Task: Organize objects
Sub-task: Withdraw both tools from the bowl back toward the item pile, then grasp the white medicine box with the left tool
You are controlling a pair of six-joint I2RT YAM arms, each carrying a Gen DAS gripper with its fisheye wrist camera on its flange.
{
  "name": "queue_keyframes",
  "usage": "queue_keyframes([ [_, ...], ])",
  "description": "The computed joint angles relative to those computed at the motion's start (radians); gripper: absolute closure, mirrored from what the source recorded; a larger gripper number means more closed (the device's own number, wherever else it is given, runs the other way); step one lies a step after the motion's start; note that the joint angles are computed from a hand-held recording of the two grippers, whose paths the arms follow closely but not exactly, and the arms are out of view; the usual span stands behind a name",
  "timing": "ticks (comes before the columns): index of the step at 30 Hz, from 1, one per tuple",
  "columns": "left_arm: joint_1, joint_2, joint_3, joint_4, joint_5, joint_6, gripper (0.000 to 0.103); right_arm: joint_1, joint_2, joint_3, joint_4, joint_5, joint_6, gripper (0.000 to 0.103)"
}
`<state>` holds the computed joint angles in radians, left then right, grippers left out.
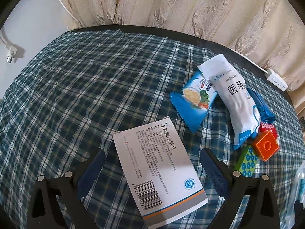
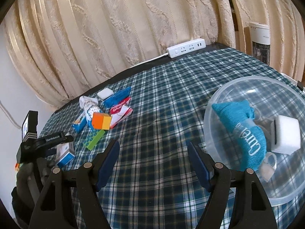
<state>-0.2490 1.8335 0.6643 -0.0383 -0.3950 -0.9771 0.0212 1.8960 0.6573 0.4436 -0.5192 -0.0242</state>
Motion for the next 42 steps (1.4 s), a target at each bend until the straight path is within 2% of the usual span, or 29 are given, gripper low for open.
queue_keyframes([
  [4, 0.011, 0.013, 0.004, 0.002, 0.012, 0.001, 0.002, 0.018, 0.008, 0.005, -0.004, 0.011, 0.001, 0.028],
  [13, -0.007, 0.035, 0.006, 0.000, -0.034, 0.008, 0.005, 0.063, 0.014, 0.015, -0.018, 0.041, -0.001, 0.028],
  [18, -0.032, 0.019, -0.010, 0.016, -0.060, 0.032, 0.029, 0.092, 0.025, 0.029, -0.033, 0.056, 0.001, 0.028],
  [23, -0.052, 0.002, -0.018, 0.021, -0.079, 0.047, 0.036, 0.116, 0.038, 0.057, -0.067, 0.059, 0.005, 0.028],
  [35, -0.108, -0.087, -0.058, 0.035, -0.151, 0.054, 0.037, 0.218, 0.101, 0.182, -0.180, 0.064, 0.031, 0.028],
  [42, -0.118, -0.156, -0.095, 0.028, -0.198, 0.029, 0.037, 0.343, 0.147, 0.269, -0.224, 0.128, 0.035, 0.028],
])
